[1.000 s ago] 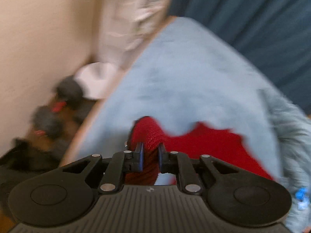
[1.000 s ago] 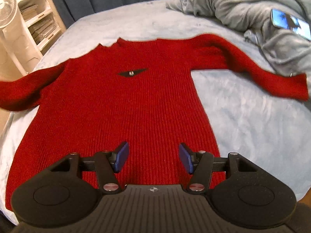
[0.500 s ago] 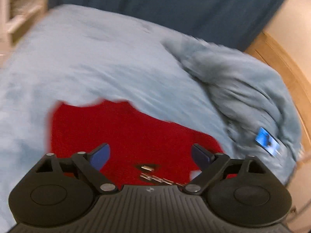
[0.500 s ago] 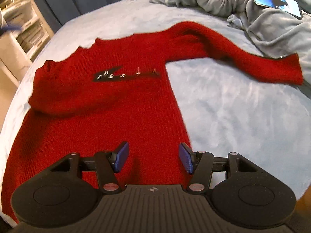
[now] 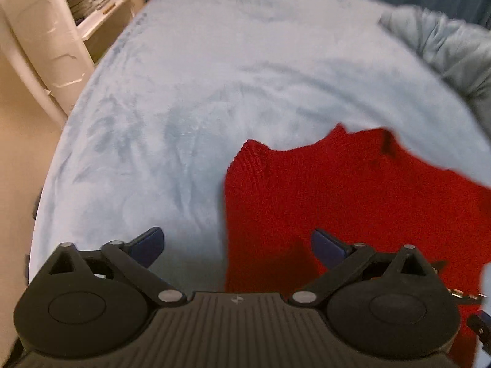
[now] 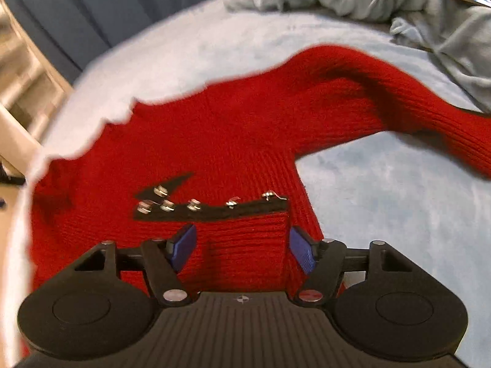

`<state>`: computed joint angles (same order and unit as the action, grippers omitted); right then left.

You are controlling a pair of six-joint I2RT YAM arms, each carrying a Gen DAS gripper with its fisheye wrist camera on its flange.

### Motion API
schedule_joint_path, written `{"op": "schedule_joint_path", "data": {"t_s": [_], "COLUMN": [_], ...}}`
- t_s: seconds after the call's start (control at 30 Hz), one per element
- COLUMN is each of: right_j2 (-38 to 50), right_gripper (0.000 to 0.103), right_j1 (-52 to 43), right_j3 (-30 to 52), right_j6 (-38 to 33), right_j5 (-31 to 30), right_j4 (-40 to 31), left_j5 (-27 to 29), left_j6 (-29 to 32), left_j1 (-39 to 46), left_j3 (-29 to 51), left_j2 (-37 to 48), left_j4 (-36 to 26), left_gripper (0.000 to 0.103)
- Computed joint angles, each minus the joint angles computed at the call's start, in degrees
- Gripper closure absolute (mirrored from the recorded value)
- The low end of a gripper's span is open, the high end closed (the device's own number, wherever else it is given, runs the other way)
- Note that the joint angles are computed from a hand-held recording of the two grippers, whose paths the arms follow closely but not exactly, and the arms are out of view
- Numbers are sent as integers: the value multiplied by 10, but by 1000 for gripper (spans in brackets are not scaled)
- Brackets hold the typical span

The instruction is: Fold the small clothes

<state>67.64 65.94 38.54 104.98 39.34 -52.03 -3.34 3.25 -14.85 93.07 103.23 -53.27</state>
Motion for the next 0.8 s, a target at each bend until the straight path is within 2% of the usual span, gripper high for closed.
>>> {"op": "schedule_joint_path", "data": {"t_s": [0.03,0.07,0.13,0.2,0.27,0.33,0.37,0.4,0.47,0.5,0.57,0.63,0.67,0.7,0.73,0.77,0.8], "right_j2": [15,36,67,95,125,130,121,98,41,23,7,16,37,52,54,52,39], "right_gripper": [53,74,80,81,82,82,82,82,82,82,82,82,82,82,82,82,82], "right_j1": [-22,-26,7,62,124,171,182,187,163,135,45,-71,-135,-196,-229,-233,-216], "right_j3": [-2,6,40,93,161,213,225,221,181,166,153,122,109,81,44,17,-6], "right_j6": [-43,-62,-65,-40,-23,-63,-126,-249,-502,-556,-538,-495,-465,-448,-422,-398,-378], "right_j5": [-17,-18,26,86,162,247,286,327,345,331,264,163,87,0,-56,-73,-53], "right_j4": [27,31,-5,-76,-155,-169,-136,-52,147,193,162,101,64,59,76,98,117], "left_j5": [-12,-4,15,50,119,181,164,143,155,171,177,181,183,188,188,190,192], "left_j6": [-5,-3,-45,-65,-103,-145,-169,-182,-173,-151,-104,-65,-48,-30,-15,-3,4], "left_j1": [-7,1,18,49,107,172,191,206,237,247,252,245,239,233,221,211,200], "left_j3": [12,-1,-11,-25,-41,-67,-81,-82,-42,-21,-30,-66,-77,-89,-99,-107,-122], "left_j2": [26,41,48,35,12,-10,-20,-21,7,20,6,-29,-40,-49,-59,-66,-76], "left_j4": [4,22,45,70,90,137,172,187,155,128,117,122,117,114,112,110,113], "left_gripper": [60,91,89,90,90,100,102,101,99,97,79,39,32,25,24,24,23]}}
